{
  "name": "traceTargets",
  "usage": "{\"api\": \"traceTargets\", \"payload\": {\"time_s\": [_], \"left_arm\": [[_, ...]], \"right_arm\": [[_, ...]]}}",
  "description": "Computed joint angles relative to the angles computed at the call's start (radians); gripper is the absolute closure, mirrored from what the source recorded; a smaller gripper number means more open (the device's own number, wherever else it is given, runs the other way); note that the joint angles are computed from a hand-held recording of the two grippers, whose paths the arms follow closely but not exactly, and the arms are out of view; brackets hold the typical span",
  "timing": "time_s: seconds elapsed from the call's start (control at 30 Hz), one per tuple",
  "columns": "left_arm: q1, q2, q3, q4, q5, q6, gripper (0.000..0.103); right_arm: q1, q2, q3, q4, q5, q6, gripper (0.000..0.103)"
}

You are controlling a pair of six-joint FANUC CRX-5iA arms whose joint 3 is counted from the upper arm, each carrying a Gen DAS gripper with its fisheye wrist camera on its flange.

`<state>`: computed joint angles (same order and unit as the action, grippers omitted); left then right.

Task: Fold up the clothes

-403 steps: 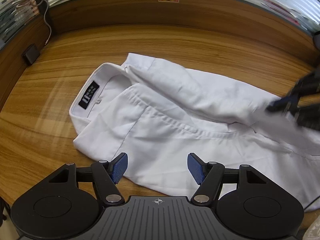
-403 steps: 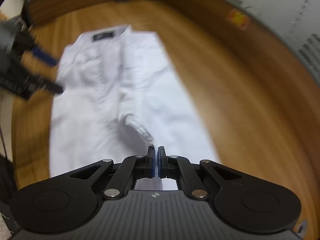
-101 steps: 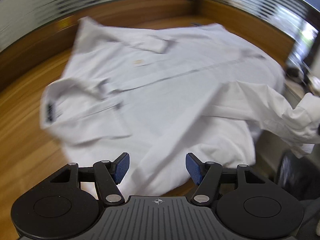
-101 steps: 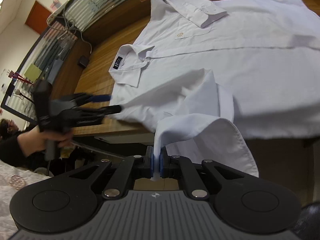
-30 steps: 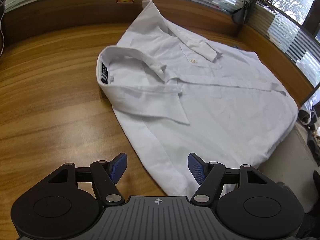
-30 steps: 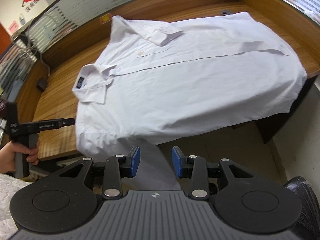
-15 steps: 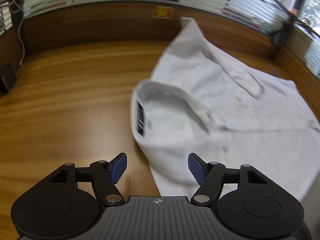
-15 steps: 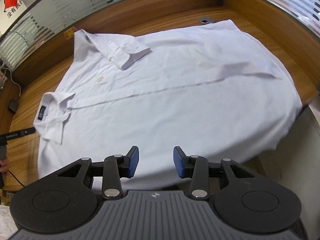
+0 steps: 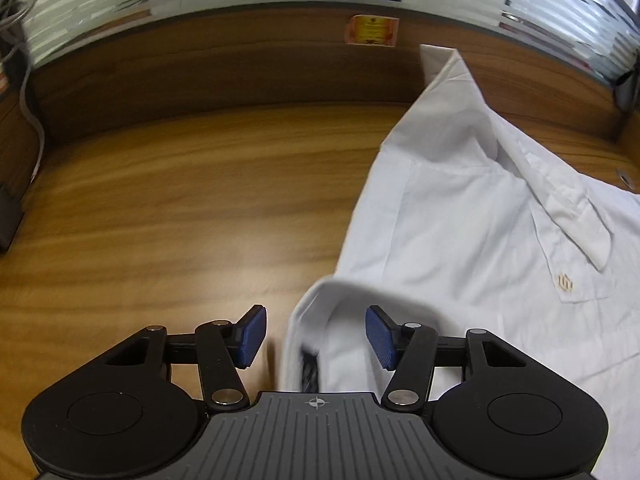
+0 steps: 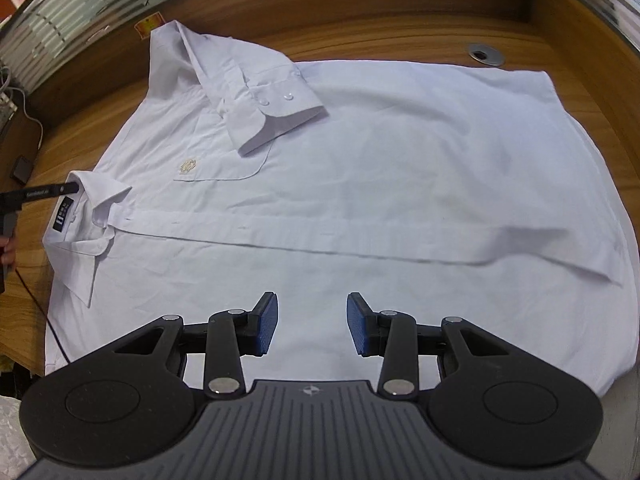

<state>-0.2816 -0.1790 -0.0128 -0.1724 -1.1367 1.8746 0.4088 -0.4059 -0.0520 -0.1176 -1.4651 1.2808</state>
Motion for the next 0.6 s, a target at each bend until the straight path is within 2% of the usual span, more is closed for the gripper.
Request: {"api": "traceTargets", "payload": {"time_s": [0.03,0.1,0.13,0.2,0.3,0.33,0.4,0.6], "left_arm": [[-0.007,0.017,0.015,-0.009,-0.01,-0.006,0.045],[-0.016,0.041,0.034,-0.018,-0.024,-0.015,0.057],[-0.023,0.049,0.042,-0.031,-0.031,-0.009,0.059],[-0.042,0.059,0.059,-0.077,-0.049,0.026,0.076],[-0.024,0.047,0.043,-0.061,-0.034,0.049,0.081],[-0.025,0.044,0.041,-0.065,-0.032,0.052,0.081],[-0.037,0.043,0.045,-0.084,-0.037,0.05,0.084],[-0.105,0.081,0.107,-0.183,-0.108,0.07,0.091]], "right_arm": [[-0.015,0.019,0.012,-0.011,-0.001,0.024,0.06],[-0.033,0.042,0.027,-0.017,0.007,0.06,0.06],[-0.041,0.054,0.034,-0.02,0.011,0.077,0.06],[-0.054,0.073,0.046,-0.021,0.03,0.103,0.06],[-0.073,0.113,0.062,-0.041,0.057,0.154,0.058],[-0.078,0.126,0.065,-0.049,0.067,0.176,0.051],[-0.064,0.145,0.05,-0.043,0.087,0.236,0.043],[0.042,0.161,-0.041,0.041,0.145,0.435,0.043]]}}
